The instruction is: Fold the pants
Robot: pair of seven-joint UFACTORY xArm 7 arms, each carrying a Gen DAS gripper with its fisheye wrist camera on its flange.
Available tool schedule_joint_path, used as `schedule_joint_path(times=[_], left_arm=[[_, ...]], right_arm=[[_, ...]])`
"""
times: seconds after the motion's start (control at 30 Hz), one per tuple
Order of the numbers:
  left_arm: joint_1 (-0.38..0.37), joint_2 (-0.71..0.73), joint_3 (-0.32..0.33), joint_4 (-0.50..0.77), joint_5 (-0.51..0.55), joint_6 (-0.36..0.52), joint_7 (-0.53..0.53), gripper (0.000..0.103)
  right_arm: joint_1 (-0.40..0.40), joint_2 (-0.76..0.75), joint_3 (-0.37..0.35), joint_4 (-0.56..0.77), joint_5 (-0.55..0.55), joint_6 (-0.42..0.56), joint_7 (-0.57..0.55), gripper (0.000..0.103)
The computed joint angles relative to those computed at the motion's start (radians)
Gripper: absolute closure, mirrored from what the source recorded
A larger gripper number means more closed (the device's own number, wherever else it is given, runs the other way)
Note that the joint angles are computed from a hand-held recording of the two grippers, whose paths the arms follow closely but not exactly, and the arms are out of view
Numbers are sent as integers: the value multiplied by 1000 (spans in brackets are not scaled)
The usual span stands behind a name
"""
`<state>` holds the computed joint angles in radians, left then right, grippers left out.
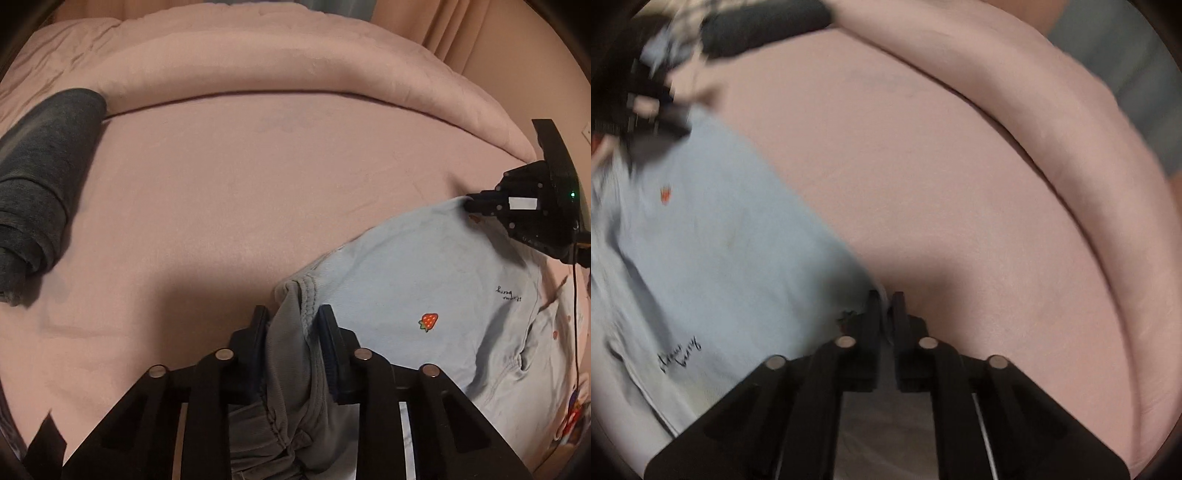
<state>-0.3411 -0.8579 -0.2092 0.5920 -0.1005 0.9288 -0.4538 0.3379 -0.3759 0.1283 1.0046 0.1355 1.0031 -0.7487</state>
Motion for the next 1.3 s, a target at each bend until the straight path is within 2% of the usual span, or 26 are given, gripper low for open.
schedule_joint_path(times=[0.07, 0.13, 0.2, 0.27, 0.33, 0.37, 0.4, 0.43, 0.47, 0.53, 0.57, 0.63, 0.67, 0.7, 0.73, 0.77, 0.83, 0.93, 1.13, 1.2, 1.3], left_arm=[[14, -19, -24, 5, 25, -15, -16, 79], [25, -13, -33, 3, 35, -34, -34, 75], [64, 72, -38, 14, 21, -2, -48, 56], [47, 90, -25, 29, 34, -10, -83, 54], [36, 91, -3, 49, 25, 29, -81, 41], [32, 87, 4, 49, 19, 34, -78, 32], [30, 85, 4, 47, 19, 40, -76, 26], [29, 85, 7, 47, 21, 54, -70, 25], [28, 82, 12, 42, 23, 69, -62, 25], [32, 89, -7, 31, 35, 53, -64, 24], [41, 99, -32, 37, 54, 45, -84, 26], [36, 114, -46, 49, 60, 27, -106, 49], [29, 124, -54, 59, 57, 16, -118, 68], [30, 143, -79, 84, 75, 21, -136, 74], [39, 161, -115, 111, 112, 43, -162, 75], [42, 185, -130, 129, 134, 44, -178, 80], [44, 193, -164, 162, 176, 66, -234, 81], [30, 161, -190, 194, 217, 97, -296, 82], [-17, 53, -270, 273, 281, 245, -322, 83], [-40, -14, -290, 268, 274, 279, -338, 83], [-72, -132, -352, 263, 260, 367, -361, 86]], right_arm=[[-2, -15, 14, -2, -23, -20, 16, 99], [-2, -5, 0, 37, 17, -25, 48, 99], [-5, 5, 1, 49, 28, -28, 75, 98], [-18, 28, 55, 20, -76, -25, 124, 92], [0, 4, 63, -23, -106, -78, 119, 89], [5, 10, 53, 2, -73, -46, 116, 70], [38, 31, 1, 52, 1, 27, 101, 53], [30, 47, -8, 88, 49, 71, 87, 23], [25, 46, -17, 100, 72, 75, 82, 16], [-8, 43, 15, 82, 17, 23, 85, 19], [-7, 57, 23, 85, -29, 36, 110, 28], [-13, 106, 45, 108, -54, 104, 185, 34], [-10, 98, 36, 98, -29, 94, 191, 51], [-1, 85, 18, 95, 20, 106, 168, 64], [14, 69, 3, 83, 38, 105, 160, 92], [3, 29, 24, 45, 14, 65, 157, 96], [10, -41, 50, -16, -37, 17, 163, 98], [21, -121, 42, -49, -32, 7, 187, 99], [40, -304, 12, -75, -9, -20, 183, 99], [49, -377, -21, -69, -1, 4, 143, 99], [70, -530, -72, -134, 15, 38, 60, 98]])
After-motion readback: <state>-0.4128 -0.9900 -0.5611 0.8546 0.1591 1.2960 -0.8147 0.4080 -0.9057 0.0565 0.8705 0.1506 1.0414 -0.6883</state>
